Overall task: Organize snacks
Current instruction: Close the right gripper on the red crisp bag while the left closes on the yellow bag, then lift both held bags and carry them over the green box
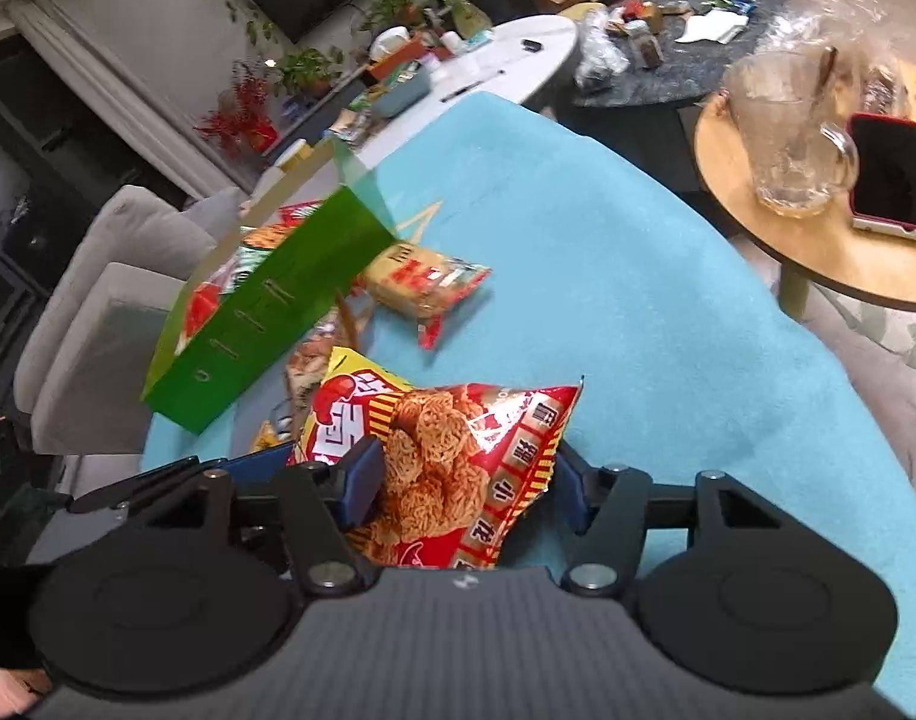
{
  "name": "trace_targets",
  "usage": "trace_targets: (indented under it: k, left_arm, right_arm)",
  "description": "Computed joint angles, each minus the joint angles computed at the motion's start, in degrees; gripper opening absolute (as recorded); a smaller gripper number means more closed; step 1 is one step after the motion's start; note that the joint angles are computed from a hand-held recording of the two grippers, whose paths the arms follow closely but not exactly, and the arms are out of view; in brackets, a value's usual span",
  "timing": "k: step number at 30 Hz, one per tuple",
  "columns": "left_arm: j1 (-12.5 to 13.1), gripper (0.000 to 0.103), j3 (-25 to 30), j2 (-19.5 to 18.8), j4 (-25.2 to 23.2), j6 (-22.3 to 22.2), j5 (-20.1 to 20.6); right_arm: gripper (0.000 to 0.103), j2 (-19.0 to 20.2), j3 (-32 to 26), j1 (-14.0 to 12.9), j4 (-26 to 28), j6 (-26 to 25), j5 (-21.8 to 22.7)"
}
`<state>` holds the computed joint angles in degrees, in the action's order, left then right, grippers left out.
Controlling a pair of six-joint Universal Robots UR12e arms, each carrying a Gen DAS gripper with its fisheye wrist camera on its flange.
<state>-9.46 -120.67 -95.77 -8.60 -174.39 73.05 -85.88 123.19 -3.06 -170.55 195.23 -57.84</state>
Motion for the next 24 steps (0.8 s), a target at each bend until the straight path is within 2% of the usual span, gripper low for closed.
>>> trace_targets:
  k: [7, 12, 18, 24]
  left_arm:
    - [1.1, 0.07, -1.3, 2.7, 5.7, -0.9, 0.4]
    - [2.3, 0.071, -1.4, 4.2, 7.9, -2.3, 3.0]
    - [3.9, 0.072, -0.9, 4.7, 9.8, -3.8, 6.9]
    - [6.1, 0.072, 1.0, 3.1, 10.4, -6.0, 9.3]
  right_arm:
    - [0.06, -0.9, -0.5, 1.1, -7.1, -0.8, 0.5]
    - [0.06, 0.1, -2.5, 2.7, -12.0, -1.0, 1.7]
    - [0.06, 3.4, -7.2, 4.7, -14.5, -2.4, 4.5]
    - [0.06, 7.7, -13.1, 6.6, -14.3, -2.6, 6.7]
